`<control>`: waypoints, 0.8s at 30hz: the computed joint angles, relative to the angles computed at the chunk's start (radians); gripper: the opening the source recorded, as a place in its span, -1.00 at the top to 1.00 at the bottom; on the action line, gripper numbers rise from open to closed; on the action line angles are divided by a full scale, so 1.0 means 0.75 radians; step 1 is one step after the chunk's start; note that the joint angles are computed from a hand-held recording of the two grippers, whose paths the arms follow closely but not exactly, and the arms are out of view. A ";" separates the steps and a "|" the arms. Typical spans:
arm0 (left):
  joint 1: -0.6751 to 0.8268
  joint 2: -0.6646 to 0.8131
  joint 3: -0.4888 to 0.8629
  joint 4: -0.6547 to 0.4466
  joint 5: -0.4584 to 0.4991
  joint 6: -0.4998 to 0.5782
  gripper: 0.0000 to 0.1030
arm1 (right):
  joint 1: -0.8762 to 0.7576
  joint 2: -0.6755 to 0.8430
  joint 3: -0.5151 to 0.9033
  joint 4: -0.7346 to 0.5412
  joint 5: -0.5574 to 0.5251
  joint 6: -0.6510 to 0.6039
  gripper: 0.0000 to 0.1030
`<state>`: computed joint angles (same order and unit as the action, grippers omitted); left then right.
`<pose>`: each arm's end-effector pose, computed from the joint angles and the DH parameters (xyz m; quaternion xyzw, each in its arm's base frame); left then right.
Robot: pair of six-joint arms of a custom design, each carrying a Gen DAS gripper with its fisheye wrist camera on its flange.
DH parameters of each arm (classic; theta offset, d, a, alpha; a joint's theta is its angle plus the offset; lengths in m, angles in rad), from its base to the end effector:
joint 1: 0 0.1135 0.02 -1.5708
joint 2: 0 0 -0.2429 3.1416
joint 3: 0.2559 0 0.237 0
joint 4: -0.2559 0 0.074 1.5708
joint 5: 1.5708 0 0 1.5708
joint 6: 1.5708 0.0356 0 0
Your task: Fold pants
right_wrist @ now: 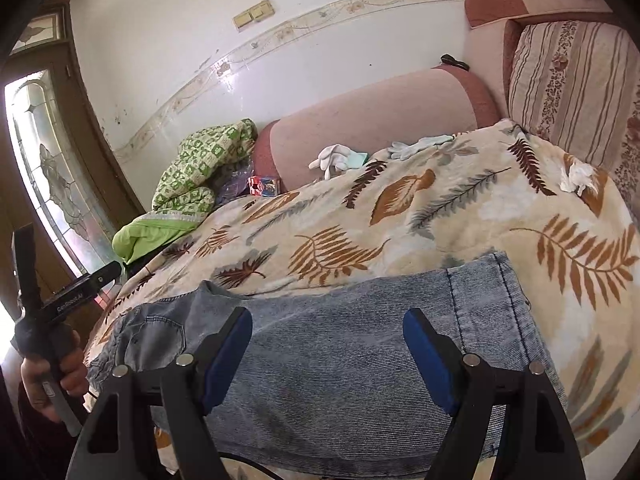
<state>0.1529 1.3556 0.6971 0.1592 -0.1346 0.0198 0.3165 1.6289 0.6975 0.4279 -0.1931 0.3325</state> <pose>0.2781 0.0477 0.2056 -0.0913 0.8538 0.1015 0.5024 0.2967 0.1044 0.1552 -0.0422 0.8573 0.2401 0.4534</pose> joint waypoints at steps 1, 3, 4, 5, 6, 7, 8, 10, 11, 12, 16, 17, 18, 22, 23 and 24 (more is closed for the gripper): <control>-0.004 -0.002 -0.004 0.002 -0.005 0.001 -1.00 | -0.004 0.000 -0.002 0.004 -0.008 0.005 -0.57; -0.013 0.001 -0.006 0.005 -0.013 0.002 -1.00 | -0.011 -0.002 -0.005 0.007 -0.020 0.015 -0.57; -0.017 0.002 -0.007 0.005 -0.017 0.002 -1.00 | -0.014 -0.002 -0.006 0.008 -0.025 0.021 -0.57; -0.020 0.004 -0.007 0.006 -0.019 0.002 -1.00 | -0.017 -0.002 -0.008 0.010 -0.031 0.027 -0.57; -0.025 0.007 -0.008 0.006 -0.021 0.002 -1.00 | -0.021 -0.003 -0.007 0.009 -0.037 0.032 -0.57; -0.029 0.011 -0.009 0.004 -0.019 0.002 -1.00 | -0.024 -0.003 -0.007 0.011 -0.044 0.036 -0.57; -0.034 0.016 -0.009 -0.004 -0.012 -0.001 -1.00 | -0.029 -0.001 -0.007 0.011 -0.052 0.040 -0.57; -0.045 0.033 -0.005 -0.030 0.031 -0.007 -1.00 | -0.038 0.006 0.000 0.006 -0.065 0.052 -0.57; -0.055 0.042 -0.006 -0.043 0.055 -0.008 -1.00 | -0.043 0.011 0.005 0.003 -0.073 0.059 -0.57; -0.070 0.049 -0.010 -0.053 0.074 -0.006 -1.00 | -0.047 0.017 0.010 0.000 -0.079 0.068 -0.57; -0.151 0.098 -0.033 -0.052 0.138 0.051 -1.00 | -0.058 0.037 0.032 -0.024 -0.077 0.106 -0.57; -0.175 0.107 -0.046 -0.034 0.137 0.068 -1.00 | -0.063 0.035 0.030 -0.024 -0.079 0.111 -0.57; -0.191 0.110 -0.054 -0.026 0.141 0.081 -1.00 | -0.070 0.031 0.023 -0.017 -0.085 0.116 -0.57; -0.237 0.153 -0.079 0.018 0.191 0.119 -1.00 | -0.119 0.024 0.007 -0.010 -0.131 0.160 -0.57; -0.250 0.164 -0.090 0.042 0.190 0.129 -1.00 | -0.133 0.021 -0.002 -0.003 -0.150 0.171 -0.57; -0.258 0.166 -0.099 0.059 0.188 0.143 -1.00 | -0.141 0.014 -0.012 0.003 -0.157 0.178 -0.57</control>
